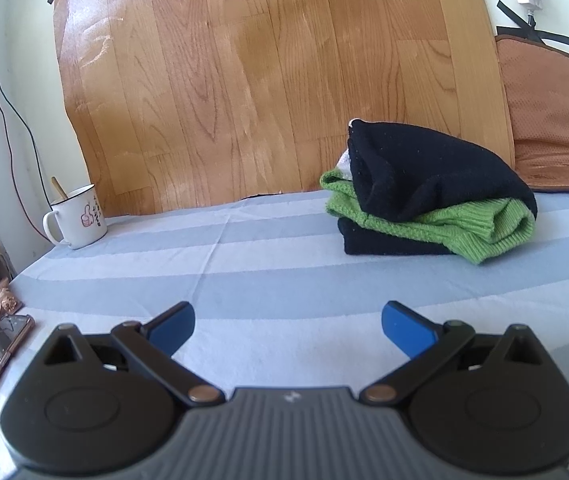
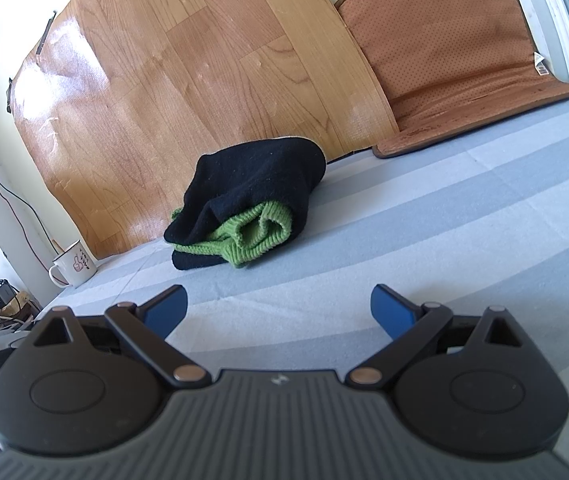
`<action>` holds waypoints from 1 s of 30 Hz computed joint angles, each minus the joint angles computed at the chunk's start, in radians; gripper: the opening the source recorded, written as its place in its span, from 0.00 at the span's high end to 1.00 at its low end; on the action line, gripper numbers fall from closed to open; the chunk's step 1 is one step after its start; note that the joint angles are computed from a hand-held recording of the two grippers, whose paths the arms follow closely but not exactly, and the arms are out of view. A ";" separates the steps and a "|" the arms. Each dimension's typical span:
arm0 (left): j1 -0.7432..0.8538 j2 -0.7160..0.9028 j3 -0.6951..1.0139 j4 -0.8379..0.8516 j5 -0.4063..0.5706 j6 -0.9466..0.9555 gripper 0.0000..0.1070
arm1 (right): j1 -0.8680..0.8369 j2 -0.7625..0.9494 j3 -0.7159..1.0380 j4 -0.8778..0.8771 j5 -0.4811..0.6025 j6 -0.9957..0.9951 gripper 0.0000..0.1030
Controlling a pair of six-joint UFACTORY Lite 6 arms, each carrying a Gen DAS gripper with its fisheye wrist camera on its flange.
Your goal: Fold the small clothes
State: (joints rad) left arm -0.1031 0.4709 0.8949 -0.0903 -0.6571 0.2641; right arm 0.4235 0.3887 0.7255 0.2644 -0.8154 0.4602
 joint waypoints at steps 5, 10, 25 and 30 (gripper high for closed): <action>-0.002 -0.003 0.002 -0.006 0.013 0.006 0.04 | 0.001 0.001 0.002 0.001 0.001 -0.001 0.03; 0.000 -0.005 0.006 -0.001 0.028 0.005 0.04 | -0.001 0.000 0.001 -0.002 0.000 0.000 0.03; -0.002 -0.002 0.014 -0.005 0.045 0.031 0.04 | -0.004 -0.001 -0.001 -0.009 0.001 0.003 0.03; -0.005 -0.003 0.018 -0.012 0.055 0.041 0.04 | -0.004 0.000 -0.001 -0.009 0.000 0.003 0.03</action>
State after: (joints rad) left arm -0.1079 0.4683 0.9125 -0.1021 -0.6021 0.3050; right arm 0.4195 0.3886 0.7248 0.2550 -0.8157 0.4635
